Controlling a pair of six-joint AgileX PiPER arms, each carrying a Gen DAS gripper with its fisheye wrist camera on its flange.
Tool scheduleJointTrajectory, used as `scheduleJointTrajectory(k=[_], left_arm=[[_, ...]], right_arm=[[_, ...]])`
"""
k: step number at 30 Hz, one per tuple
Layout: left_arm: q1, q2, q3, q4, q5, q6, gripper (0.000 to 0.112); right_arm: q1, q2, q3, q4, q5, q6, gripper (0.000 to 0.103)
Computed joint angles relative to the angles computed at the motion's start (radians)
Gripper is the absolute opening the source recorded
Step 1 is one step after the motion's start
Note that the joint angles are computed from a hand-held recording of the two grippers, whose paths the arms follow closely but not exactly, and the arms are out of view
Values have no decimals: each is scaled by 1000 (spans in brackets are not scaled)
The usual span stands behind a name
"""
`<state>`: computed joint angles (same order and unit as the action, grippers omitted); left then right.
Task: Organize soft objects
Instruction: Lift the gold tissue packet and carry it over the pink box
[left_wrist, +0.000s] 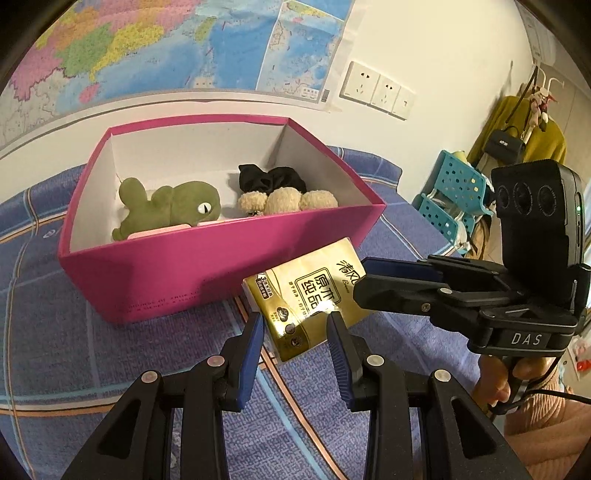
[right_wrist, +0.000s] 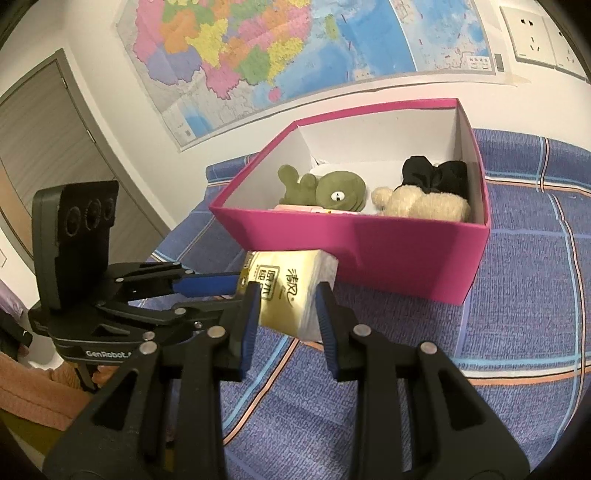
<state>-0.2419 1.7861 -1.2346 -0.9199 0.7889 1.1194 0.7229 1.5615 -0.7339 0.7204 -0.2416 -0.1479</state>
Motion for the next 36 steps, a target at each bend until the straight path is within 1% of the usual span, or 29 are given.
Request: scheduleJointTrajectory(k=[7, 15, 24, 36], left_arm=[[1, 2, -12, -4, 0, -2, 34], [-3, 12, -48, 2, -7, -13, 34], [-8, 25, -91, 4, -15, -30, 34], [-14, 42, -144, 15, -18, -54, 34]], right_arm=[[-14, -6, -16, 1, 11, -25, 34], [-40, -11, -38, -49, 26, -5, 34], [-56, -12, -72, 2, 41, -87, 34], [-90, -10, -105, -34, 61, -88, 35]])
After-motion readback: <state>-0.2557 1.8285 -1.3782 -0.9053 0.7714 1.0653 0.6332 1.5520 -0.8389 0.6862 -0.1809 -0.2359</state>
